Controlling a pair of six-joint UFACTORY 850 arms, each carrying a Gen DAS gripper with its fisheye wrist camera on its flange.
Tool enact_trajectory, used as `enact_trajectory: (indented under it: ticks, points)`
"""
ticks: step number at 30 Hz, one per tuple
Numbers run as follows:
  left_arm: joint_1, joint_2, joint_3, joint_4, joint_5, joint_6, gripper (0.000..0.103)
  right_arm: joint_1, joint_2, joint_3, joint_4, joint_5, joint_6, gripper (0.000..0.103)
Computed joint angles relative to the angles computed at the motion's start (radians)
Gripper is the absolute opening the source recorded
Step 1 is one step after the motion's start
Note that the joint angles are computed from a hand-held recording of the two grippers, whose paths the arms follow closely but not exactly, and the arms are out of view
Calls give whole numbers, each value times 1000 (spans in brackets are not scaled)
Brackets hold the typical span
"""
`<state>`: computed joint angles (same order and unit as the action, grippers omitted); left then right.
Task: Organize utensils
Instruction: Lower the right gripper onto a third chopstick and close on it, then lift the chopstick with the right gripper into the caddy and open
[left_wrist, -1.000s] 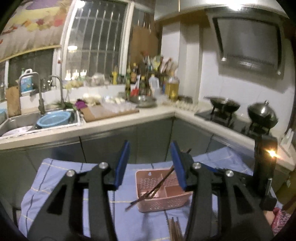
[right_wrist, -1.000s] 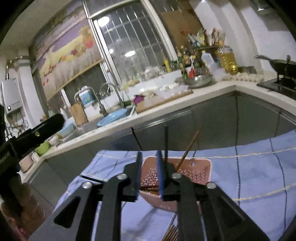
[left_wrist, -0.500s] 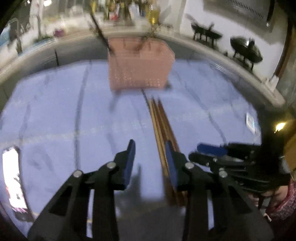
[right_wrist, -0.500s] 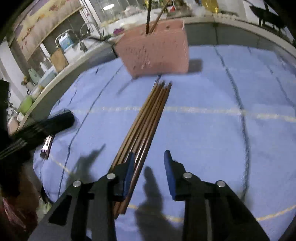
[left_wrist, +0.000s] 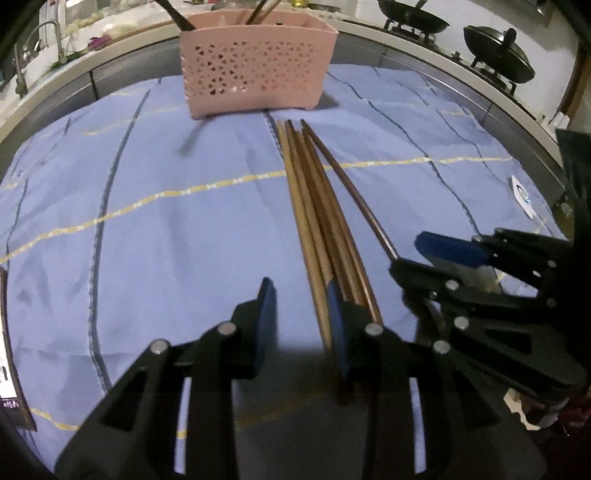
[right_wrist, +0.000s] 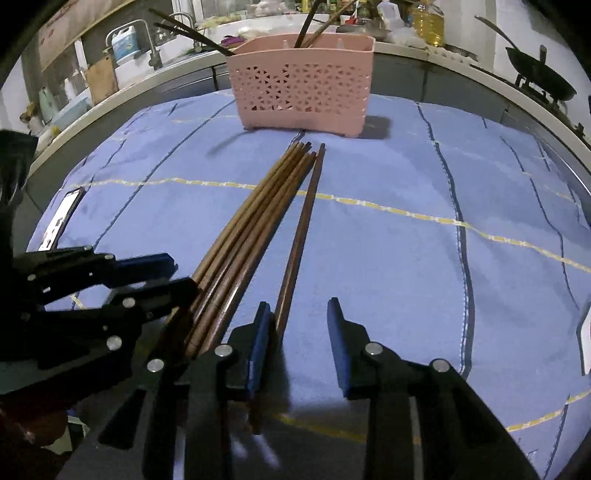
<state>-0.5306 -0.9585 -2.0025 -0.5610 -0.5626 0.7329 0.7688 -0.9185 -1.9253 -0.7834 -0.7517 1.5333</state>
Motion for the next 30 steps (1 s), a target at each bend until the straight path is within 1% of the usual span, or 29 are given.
enact_trajectory:
  ticks: [2, 3, 5, 9, 10, 11, 12, 13, 14, 16, 19, 21, 23, 24, 26, 28, 30]
  points:
    - [-2, -14, -25, 29, 0, -37, 29, 2, 6, 21, -21, 0, 17, 32]
    - [-4, -19, -31, 42, 7, -49, 27, 0, 1, 11, -22, -11, 12, 32]
    - [-16, -28, -44, 108, 39, -100, 23, 2, 6, 22, -39, -21, 37, 33]
    - [-32, -58, -94, 177, 60, -159, 23, -2, 8, 30, -55, -29, 72, 33]
    - [-35, -63, -101, 191, 66, -171, 21, -3, 9, 34, -62, -29, 72, 32]
    - [-39, -68, -108, 215, 78, -189, 18, -2, 10, 38, -72, -29, 75, 27]
    - [-38, -72, -116, 210, 75, -182, 9, -2, 15, 48, -87, -22, 85, 23]
    - [-33, -79, -129, 184, 55, -163, 7, -4, 24, 62, -90, -15, 93, 15]
    - [-25, -83, -140, 166, 34, -152, 7, -7, 37, 82, -90, -4, 107, 11]
    - [-15, -70, -119, 169, 33, -145, 7, -9, 67, 130, -92, 5, 143, 10]
    - [9, -25, -42, 141, 41, -94, 7, -9, 119, 208, -78, 24, 167, 10]
    - [25, -3, -8, 118, 22, -58, 7, -9, 151, 254, -48, 61, 141, 10]
    - [33, -2, -11, 120, -1, -62, 9, -12, 163, 263, -5, 71, 83, 11]
    - [35, -15, -35, 124, -21, -69, 10, -15, 162, 258, 11, 73, 63, 11]
    - [29, -45, -90, 163, -36, -108, 12, -35, 144, 221, 57, 84, -14, 11]
    - [18, -100, -188, 214, -67, -157, 14, -56, 114, 165, 101, 86, -89, 11]
    - [6, -172, -317, 261, -108, -200, 16, -80, 77, 100, 142, 88, -157, 11]
